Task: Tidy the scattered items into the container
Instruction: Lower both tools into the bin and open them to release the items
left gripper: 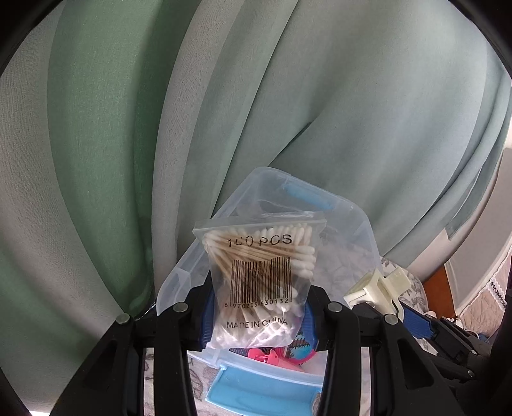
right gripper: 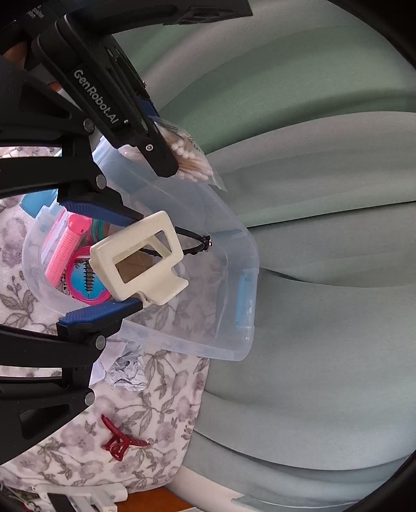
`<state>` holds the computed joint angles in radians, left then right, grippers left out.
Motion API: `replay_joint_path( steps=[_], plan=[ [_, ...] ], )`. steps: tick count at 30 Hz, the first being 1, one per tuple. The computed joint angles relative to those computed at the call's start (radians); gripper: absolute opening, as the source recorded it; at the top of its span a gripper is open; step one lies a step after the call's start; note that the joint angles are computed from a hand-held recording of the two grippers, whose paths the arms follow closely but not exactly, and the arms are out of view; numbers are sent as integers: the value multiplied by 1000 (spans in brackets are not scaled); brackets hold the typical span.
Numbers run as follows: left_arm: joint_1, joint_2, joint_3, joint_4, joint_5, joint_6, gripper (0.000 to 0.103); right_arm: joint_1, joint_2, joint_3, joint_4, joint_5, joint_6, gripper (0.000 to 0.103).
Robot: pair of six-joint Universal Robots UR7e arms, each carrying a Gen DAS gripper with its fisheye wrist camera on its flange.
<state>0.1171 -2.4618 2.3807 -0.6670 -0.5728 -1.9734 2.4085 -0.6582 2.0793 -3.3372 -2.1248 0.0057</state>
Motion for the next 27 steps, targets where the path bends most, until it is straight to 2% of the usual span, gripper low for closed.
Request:
replay_joint_path(
  steps=[19, 20, 24, 27],
  plan=[
    [75, -6, 8, -58, 20, 72, 46, -27, 51, -41, 37, 15, -2, 50],
    [56, -6, 10, -41, 3, 48, 46, -27, 51, -41, 38, 15, -2, 50],
    [55, -22, 9, -42, -6, 48, 48, -23, 55, -46, 44, 7, -1, 51],
    [35, -30, 4, -13, -15, 21, 56, -23, 56, -46, 37, 13, -1, 54]
  ],
)
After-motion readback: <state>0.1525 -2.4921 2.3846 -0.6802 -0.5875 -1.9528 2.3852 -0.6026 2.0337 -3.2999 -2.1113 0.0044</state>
